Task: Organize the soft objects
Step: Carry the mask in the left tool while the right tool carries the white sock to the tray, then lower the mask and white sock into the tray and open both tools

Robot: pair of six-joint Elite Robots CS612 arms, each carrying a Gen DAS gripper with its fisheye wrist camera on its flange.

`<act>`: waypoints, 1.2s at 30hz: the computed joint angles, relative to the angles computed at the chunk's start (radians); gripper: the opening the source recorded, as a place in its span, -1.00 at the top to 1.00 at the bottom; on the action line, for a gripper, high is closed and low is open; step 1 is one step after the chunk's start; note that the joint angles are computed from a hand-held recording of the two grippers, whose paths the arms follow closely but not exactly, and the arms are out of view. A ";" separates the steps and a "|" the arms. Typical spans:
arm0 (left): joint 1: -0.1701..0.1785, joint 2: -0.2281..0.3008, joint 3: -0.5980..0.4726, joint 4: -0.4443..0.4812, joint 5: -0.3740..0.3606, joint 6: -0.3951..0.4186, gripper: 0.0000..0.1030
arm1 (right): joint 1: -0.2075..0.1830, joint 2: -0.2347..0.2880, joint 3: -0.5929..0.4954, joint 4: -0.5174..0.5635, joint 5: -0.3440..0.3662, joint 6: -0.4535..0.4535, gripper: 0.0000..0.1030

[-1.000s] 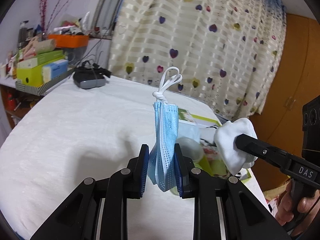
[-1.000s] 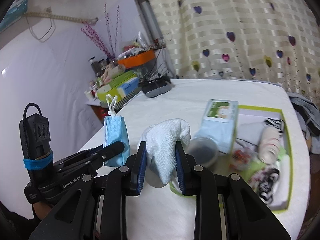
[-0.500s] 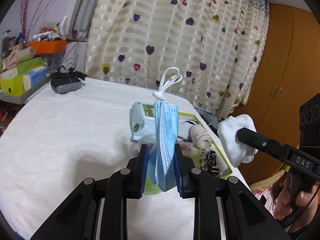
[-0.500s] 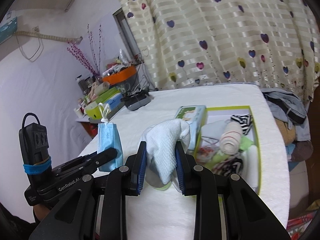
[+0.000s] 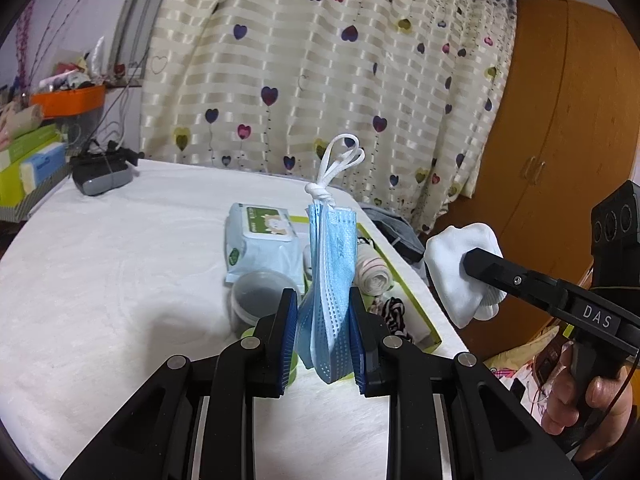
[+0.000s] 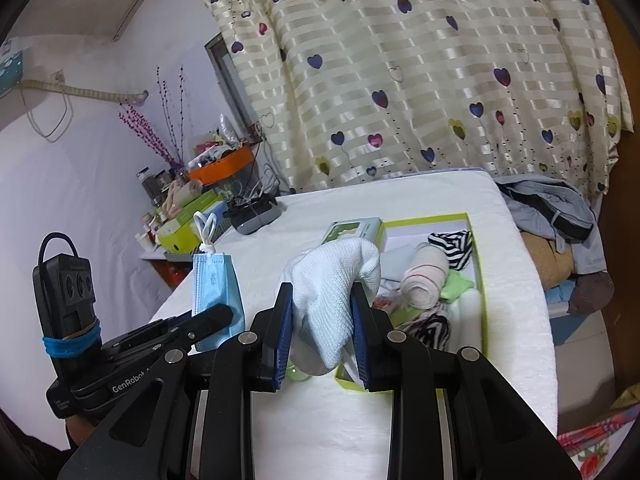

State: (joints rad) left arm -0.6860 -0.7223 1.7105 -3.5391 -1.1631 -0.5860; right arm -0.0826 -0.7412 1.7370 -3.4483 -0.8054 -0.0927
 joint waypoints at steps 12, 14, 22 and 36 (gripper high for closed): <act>0.004 0.025 -0.066 0.055 -0.046 0.028 0.58 | -0.027 0.021 -0.020 -0.013 -0.031 0.066 0.46; 0.004 0.031 -0.080 0.067 -0.056 0.032 0.58 | -0.031 0.026 -0.026 -0.009 -0.033 0.071 0.46; 0.011 0.055 -0.131 0.132 -0.091 0.044 0.58 | -0.034 0.062 -0.071 0.071 -0.056 0.065 0.46; 0.023 0.089 -0.205 0.226 -0.124 0.044 0.58 | -0.015 0.150 -0.199 0.263 -0.110 0.014 0.46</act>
